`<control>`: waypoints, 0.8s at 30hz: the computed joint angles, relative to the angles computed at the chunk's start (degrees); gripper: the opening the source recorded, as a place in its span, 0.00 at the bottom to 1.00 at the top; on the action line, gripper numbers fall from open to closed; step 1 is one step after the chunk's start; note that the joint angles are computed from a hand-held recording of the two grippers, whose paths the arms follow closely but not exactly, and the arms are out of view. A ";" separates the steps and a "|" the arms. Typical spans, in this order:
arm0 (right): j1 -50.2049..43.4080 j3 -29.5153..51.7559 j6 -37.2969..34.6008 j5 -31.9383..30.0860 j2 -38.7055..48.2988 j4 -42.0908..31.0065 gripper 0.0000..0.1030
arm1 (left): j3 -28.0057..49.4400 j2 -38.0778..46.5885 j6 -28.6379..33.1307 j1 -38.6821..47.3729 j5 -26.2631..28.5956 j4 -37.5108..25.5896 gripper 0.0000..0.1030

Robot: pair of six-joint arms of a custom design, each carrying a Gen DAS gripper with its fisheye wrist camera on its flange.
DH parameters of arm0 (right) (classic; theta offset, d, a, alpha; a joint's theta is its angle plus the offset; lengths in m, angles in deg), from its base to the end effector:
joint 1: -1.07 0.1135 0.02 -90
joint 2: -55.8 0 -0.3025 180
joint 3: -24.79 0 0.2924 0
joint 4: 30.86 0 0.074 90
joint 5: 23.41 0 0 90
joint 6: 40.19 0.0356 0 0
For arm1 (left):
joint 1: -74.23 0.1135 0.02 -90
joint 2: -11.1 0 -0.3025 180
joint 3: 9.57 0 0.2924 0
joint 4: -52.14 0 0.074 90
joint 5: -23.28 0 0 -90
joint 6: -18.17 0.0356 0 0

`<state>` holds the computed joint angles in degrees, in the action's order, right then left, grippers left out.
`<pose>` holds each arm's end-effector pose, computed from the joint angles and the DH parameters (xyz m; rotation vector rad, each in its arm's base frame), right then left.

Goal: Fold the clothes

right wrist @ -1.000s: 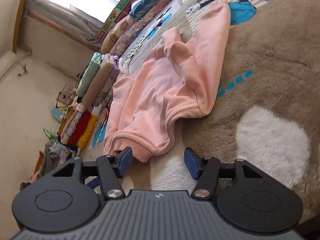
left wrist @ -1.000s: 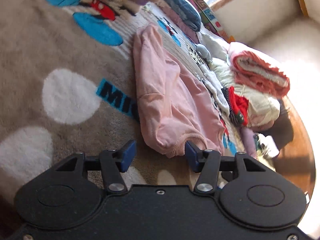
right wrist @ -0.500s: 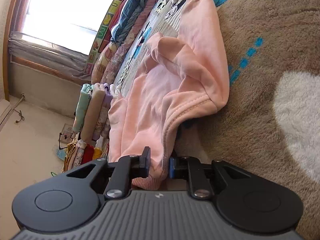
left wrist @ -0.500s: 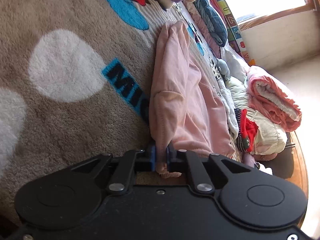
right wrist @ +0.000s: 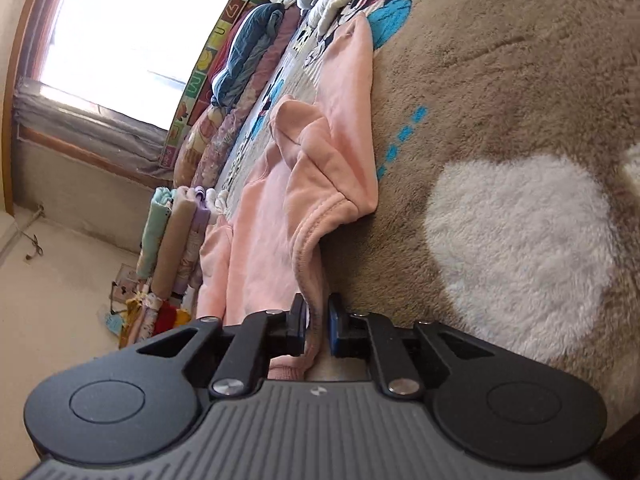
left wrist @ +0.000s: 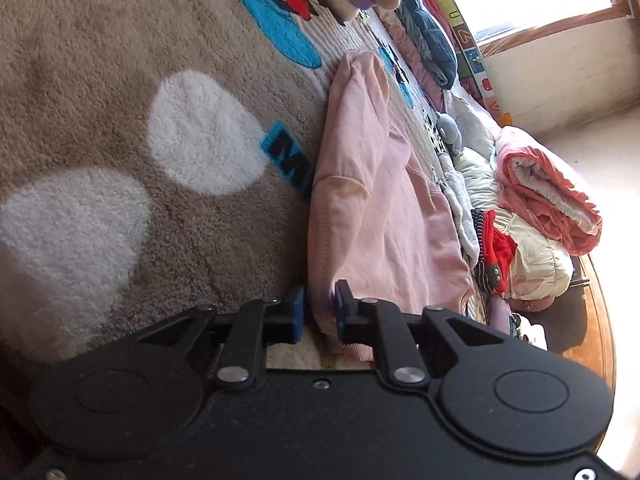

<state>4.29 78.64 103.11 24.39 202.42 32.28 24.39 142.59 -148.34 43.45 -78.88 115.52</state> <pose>0.3438 0.0433 -0.0618 0.4789 2.1801 1.3400 0.2376 -0.1328 -0.0109 -1.0020 2.0457 -0.8272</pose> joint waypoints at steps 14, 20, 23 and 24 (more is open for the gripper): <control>1.70 -2.77 -23.17 7.62 -7.25 -12.30 0.02 | -0.39 -1.61 2.43 -3.75 -5.28 -7.02 0.11; -1.16 -4.91 -19.97 4.89 -6.91 -8.98 0.06 | -3.61 -3.62 -0.04 -3.88 -6.68 -5.73 0.17; -2.83 -7.55 -19.89 6.01 -7.38 -5.97 0.11 | -5.31 -5.56 -1.69 -4.89 -9.40 -6.26 0.23; -3.26 -8.66 -19.34 7.19 -7.80 -4.65 0.13 | -6.09 -5.87 -2.43 -5.15 -10.33 -5.70 0.24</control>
